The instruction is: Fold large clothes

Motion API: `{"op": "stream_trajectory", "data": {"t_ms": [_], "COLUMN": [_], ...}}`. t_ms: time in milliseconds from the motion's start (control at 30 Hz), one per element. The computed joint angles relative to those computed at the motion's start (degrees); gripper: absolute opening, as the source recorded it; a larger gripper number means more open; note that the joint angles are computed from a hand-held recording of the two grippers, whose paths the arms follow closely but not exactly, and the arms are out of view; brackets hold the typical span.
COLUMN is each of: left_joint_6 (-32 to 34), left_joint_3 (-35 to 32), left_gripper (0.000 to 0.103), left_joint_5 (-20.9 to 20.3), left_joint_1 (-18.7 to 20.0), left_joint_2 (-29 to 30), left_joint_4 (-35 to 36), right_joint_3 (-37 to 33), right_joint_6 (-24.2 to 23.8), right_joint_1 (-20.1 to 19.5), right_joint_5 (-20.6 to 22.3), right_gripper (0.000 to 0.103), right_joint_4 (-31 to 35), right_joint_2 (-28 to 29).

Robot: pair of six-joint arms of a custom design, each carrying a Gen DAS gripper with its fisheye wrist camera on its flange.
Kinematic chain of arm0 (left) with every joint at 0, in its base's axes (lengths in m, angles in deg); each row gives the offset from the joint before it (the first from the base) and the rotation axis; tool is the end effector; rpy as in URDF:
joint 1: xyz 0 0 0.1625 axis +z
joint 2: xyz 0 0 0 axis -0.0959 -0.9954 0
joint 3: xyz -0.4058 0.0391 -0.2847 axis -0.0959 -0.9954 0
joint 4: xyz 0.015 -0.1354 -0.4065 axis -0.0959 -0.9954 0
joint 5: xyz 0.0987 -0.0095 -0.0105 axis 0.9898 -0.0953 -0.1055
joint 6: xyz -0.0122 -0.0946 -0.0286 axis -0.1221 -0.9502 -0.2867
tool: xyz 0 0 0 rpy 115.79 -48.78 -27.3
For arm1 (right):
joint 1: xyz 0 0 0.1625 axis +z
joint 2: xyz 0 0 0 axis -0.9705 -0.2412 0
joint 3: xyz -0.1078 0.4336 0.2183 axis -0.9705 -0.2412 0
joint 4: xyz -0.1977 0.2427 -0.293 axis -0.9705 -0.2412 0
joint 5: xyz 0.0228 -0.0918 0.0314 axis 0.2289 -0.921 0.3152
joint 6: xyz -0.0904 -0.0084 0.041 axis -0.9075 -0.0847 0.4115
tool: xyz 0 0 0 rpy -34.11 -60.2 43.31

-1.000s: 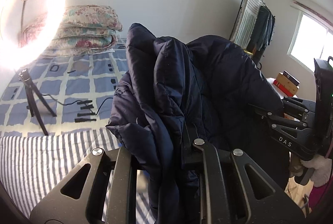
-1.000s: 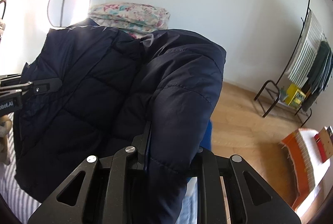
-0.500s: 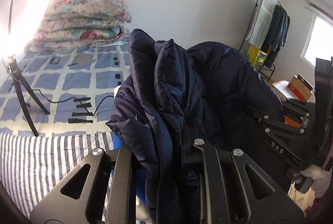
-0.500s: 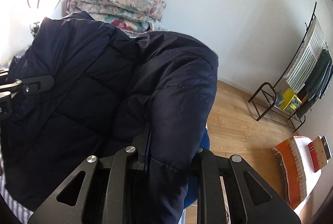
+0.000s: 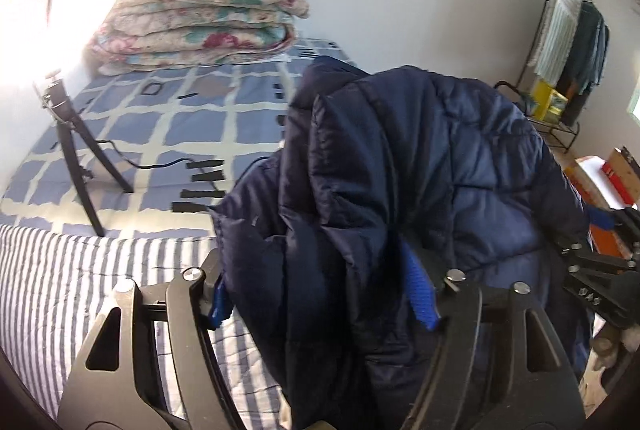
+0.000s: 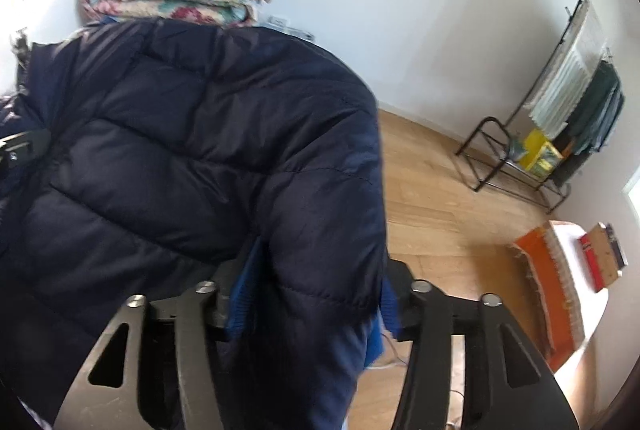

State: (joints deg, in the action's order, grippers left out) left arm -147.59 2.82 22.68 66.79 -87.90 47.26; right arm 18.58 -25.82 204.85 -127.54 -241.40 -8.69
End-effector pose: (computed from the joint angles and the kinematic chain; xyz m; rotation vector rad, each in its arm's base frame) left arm -0.1395 -0.6922 0.3821 0.1508 2.2594 -1.1252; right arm 0.5017 -0.5529 0.1254 0.7966 -1.8631 0.7034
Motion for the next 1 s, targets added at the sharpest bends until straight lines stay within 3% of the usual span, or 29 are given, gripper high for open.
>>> {"op": "stream_trajectory", "data": {"t_ms": [100,200,400,567,833,1000], "left_joint_6": [1.67,1.76,1.15,1.07,-3.53,-8.54], "left_joint_3": [0.67,0.96,3.63,7.97,15.49,21.01], "left_gripper": [0.079,0.08,0.08,0.08,0.08,0.08], "left_joint_5": [-2.82,-4.67,-6.7,-6.58,-7.62,-10.93], "left_joint_1": [-0.19,-0.44,-2.2,-5.22,-13.77,-21.58], "left_joint_2": [0.05,0.03,-2.69,-7.02,-15.6,-21.26], "left_joint_4": [-1.4,-1.63,-2.49,-2.6,0.21,4.43], "right_joint_3": [-0.57,2.2,5.39,7.86,10.09,10.82], "right_joint_6": [-4.98,2.14,6.61,10.4,18.5,23.14], "right_joint_1": [0.62,0.71,1.85,2.3,7.09,10.95], "right_joint_5": [-4.21,-2.78,-2.56,1.16,3.03,3.92], "right_gripper": [0.069,0.069,0.069,0.069,0.069,0.069], "right_joint_4": [-7.59,-2.82,0.23,1.47,7.72,11.62], "right_joint_2": [1.21,-2.23,-5.25,-8.58,-13.37,-15.56]}}
